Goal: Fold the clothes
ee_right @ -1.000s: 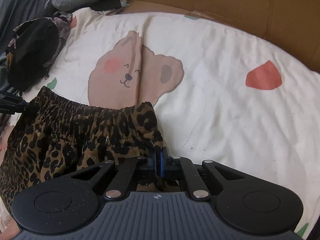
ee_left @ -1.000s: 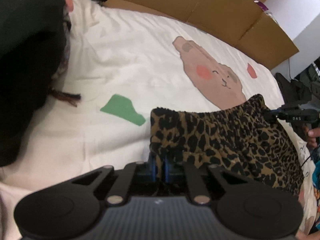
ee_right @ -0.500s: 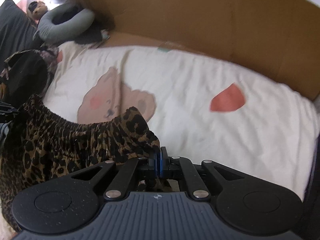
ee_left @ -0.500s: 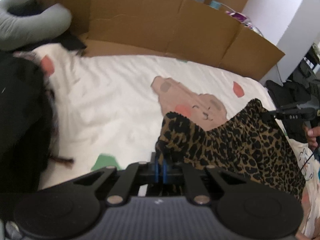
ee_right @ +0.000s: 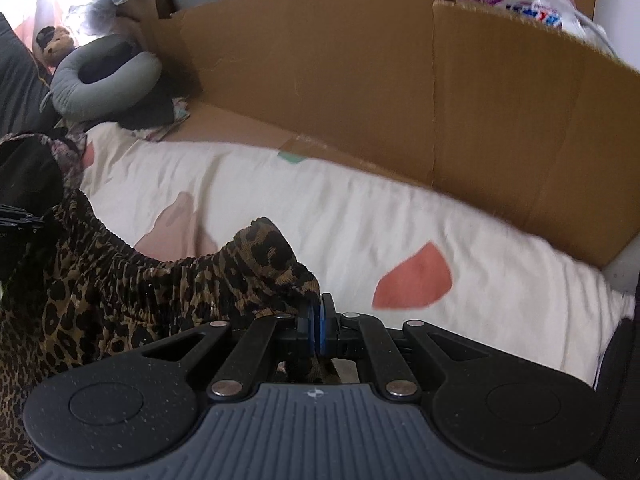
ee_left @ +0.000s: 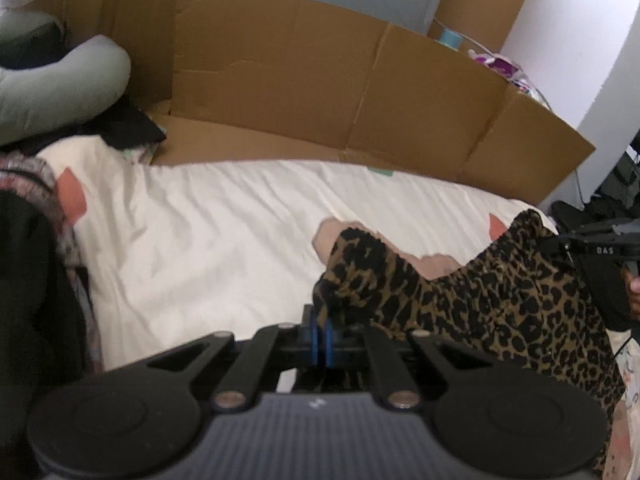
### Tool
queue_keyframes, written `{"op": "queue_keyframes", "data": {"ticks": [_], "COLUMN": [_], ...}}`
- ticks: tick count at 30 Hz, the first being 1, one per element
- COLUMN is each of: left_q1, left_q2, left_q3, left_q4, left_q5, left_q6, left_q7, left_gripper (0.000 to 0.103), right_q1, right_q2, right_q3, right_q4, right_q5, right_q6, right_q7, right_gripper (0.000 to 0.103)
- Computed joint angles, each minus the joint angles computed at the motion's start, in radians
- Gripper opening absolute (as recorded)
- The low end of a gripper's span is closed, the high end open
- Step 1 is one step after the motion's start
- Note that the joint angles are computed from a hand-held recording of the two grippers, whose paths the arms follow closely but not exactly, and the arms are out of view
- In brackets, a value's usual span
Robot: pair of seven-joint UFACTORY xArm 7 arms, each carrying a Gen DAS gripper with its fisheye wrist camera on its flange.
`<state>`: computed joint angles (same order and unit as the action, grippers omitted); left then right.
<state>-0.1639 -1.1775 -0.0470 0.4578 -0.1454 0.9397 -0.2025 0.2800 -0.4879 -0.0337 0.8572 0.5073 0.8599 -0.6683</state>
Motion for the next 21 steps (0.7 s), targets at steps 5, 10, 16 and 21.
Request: {"op": "queue_keyframes", "data": {"ticks": [5, 10, 16, 21], "left_q1": [0.01, 0.01, 0.016, 0.024], "left_q2": [0.059, 0.125, 0.212, 0.291], "left_q3": [0.013, 0.02, 0.024, 0.015], "left_q4": [0.009, 0.015, 0.018, 0.036], "left_q5": [0.012, 0.019, 0.01, 0.027], "left_q6": [-0.064, -0.125, -0.212, -0.278], "left_q7": [0.02, 0.049, 0.052, 0.055], "left_gripper": [0.004, 0.004, 0.003, 0.003], "right_q1": [0.002, -0.001, -0.008, -0.013], "right_q2": [0.053, 0.111, 0.171, 0.224], "right_q3": [0.012, 0.033, 0.048, 0.061], "right_q4": [0.037, 0.075, 0.112, 0.145], "right_q5": [0.003, -0.019, -0.048, -0.068], "right_q6": [-0.058, -0.107, -0.149, -0.188], "right_q7": [-0.004, 0.004, 0.012, 0.013], "right_gripper": [0.0, 0.0, 0.0, 0.0]}}
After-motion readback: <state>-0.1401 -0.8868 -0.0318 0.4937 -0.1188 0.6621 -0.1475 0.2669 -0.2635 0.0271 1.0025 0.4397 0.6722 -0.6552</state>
